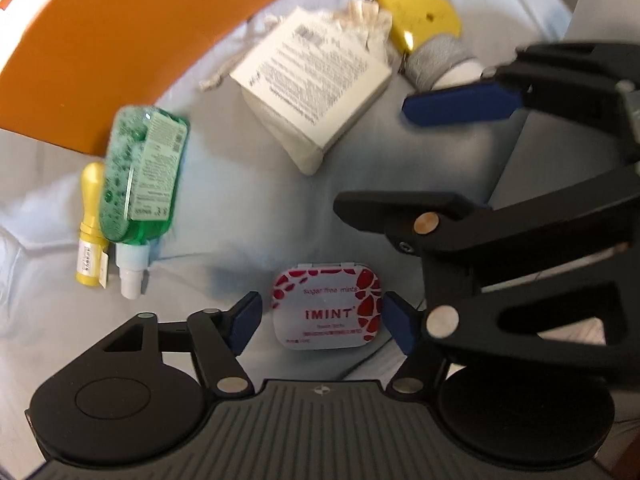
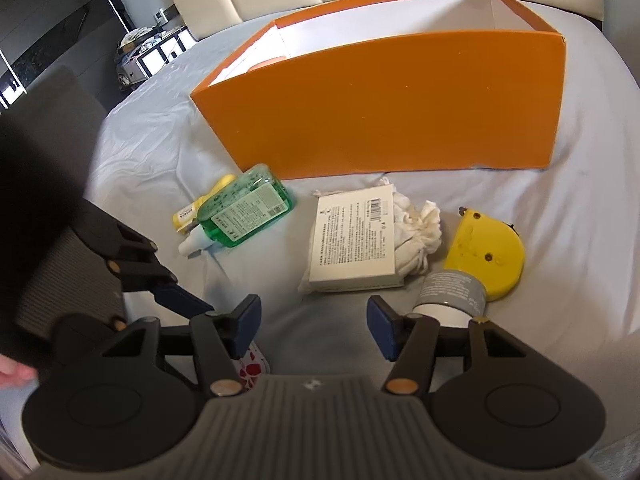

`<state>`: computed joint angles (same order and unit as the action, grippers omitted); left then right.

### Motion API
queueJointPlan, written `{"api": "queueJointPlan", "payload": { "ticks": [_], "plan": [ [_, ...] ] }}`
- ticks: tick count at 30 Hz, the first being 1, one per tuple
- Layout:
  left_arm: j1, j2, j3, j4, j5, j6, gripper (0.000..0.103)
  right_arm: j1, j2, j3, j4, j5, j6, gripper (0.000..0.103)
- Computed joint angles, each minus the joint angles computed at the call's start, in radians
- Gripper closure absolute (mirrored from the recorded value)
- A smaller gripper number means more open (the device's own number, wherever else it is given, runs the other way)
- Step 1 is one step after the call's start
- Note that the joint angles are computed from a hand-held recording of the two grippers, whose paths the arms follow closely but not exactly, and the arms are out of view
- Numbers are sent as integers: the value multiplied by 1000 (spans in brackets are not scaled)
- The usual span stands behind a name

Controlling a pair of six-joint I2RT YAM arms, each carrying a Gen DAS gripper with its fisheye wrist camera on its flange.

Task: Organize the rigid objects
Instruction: 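Grasp the IMINT mint tin with the left tool while the right tool grasps the white jar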

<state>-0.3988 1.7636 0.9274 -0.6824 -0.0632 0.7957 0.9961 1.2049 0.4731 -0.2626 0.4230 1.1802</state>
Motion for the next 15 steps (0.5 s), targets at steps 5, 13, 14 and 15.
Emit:
{"api": "queueJointPlan", "payload": {
  "ticks": [5,13,14,15],
  "plan": [
    [17,-13,-23,14,-4,-1,33,-10,0,-2,5,-9,-10,43],
    [163,-82,-20,7,166,-52,33,-123,-168,-4,-182,-46,27,43],
    [190,-88,-15,5,202,-62,33,-147,-178,21,-260,-29,38,43],
    [219,-86,-1,2,240,-74,33,-172,-188,39,-325,-14,43,43]
  ]
}}
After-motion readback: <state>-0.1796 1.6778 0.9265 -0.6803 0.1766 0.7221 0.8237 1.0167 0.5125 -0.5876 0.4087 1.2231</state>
